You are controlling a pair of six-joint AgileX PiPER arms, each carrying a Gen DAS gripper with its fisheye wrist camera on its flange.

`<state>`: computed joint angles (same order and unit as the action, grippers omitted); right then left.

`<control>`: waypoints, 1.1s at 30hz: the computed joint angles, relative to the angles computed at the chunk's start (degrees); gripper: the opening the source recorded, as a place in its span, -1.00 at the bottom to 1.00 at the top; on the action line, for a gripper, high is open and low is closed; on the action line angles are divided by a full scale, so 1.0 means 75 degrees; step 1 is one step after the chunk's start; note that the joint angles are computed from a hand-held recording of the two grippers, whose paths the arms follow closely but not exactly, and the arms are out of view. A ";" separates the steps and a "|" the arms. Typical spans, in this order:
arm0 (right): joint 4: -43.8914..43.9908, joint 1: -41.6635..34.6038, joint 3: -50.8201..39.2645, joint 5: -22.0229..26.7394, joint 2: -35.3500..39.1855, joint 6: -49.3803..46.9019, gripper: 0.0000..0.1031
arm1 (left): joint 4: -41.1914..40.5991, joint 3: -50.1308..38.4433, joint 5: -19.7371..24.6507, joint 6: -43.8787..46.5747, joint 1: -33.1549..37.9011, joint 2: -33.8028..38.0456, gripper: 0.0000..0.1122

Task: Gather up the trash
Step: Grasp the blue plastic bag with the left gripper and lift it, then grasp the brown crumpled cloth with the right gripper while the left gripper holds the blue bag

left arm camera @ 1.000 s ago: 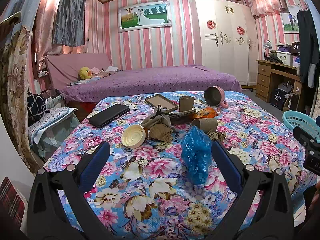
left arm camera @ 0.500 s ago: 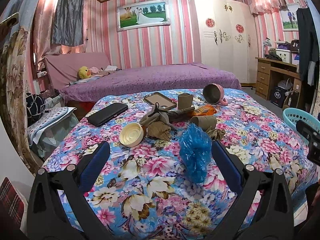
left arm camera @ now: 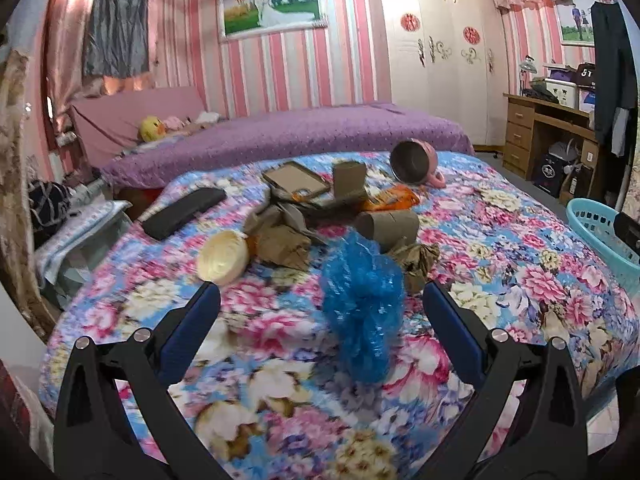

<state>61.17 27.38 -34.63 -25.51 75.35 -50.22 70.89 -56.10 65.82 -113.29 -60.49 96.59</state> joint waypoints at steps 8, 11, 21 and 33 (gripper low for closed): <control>-0.0006 -0.0355 -0.0315 0.0497 0.0466 0.0123 0.92 | -0.0288 -0.0348 -0.1213 0.0447 0.0899 0.0449 0.74; -0.0059 -0.0514 -0.0454 0.0913 0.0639 0.0256 0.92 | -0.0400 -0.0291 -0.1671 0.0577 0.1148 0.0422 0.62; 0.1854 0.0527 -0.1073 0.0612 0.1268 -0.1607 0.92 | -0.0633 0.0425 -0.3049 0.1005 0.1662 -0.0559 -0.44; 0.4221 0.1685 -0.2909 0.0749 0.2676 -0.4064 0.92 | -0.0581 0.1844 -0.2333 0.2077 0.2797 -0.2954 -0.42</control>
<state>92.83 40.02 -56.45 -19.90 95.42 -80.70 66.53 -42.27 48.32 -97.72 -39.51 74.43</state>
